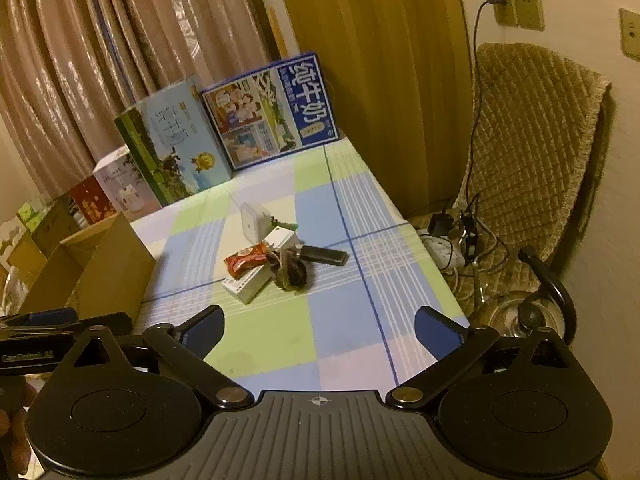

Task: Organize objects
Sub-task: 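Withdraw both tools from the box toward the night light and snack packet, then grasp the dark cloth with the right tool while the left tool grasps the white ointment box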

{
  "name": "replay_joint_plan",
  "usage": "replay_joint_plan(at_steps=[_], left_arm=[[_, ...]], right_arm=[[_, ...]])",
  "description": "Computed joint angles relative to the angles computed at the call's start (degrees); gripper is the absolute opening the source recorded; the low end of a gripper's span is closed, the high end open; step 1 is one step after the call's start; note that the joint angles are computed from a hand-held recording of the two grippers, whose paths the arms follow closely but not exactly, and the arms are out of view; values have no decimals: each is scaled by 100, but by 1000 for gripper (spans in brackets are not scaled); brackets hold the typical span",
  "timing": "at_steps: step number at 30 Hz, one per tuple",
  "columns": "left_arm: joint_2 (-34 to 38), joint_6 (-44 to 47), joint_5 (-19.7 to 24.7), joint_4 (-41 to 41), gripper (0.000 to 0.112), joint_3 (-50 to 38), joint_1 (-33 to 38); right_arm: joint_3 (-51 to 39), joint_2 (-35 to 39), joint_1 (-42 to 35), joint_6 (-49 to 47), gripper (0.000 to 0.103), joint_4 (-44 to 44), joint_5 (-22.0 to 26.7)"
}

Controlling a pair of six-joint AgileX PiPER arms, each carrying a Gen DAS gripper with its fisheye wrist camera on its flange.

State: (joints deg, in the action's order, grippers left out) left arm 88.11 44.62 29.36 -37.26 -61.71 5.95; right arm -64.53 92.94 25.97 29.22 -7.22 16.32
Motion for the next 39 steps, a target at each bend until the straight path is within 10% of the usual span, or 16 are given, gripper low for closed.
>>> replay_joint_plan(at_steps=[10, 27, 33, 39], left_arm=[[1684, -343, -607, 473, 90, -1068, -471], [3925, -549, -434, 1242, 69, -3303, -751], [4326, -129, -138, 954, 41, -3750, -732], [3937, -40, -496, 575, 37, -2984, -627]], right_arm=[[-1277, 1456, -308, -1468, 66, 1116, 163], [-3157, 3436, -362, -2512, 56, 1592, 617], [-3516, 3712, -333, -3071, 52, 1882, 610], [-3744, 3913, -458, -4343, 43, 3484, 586]])
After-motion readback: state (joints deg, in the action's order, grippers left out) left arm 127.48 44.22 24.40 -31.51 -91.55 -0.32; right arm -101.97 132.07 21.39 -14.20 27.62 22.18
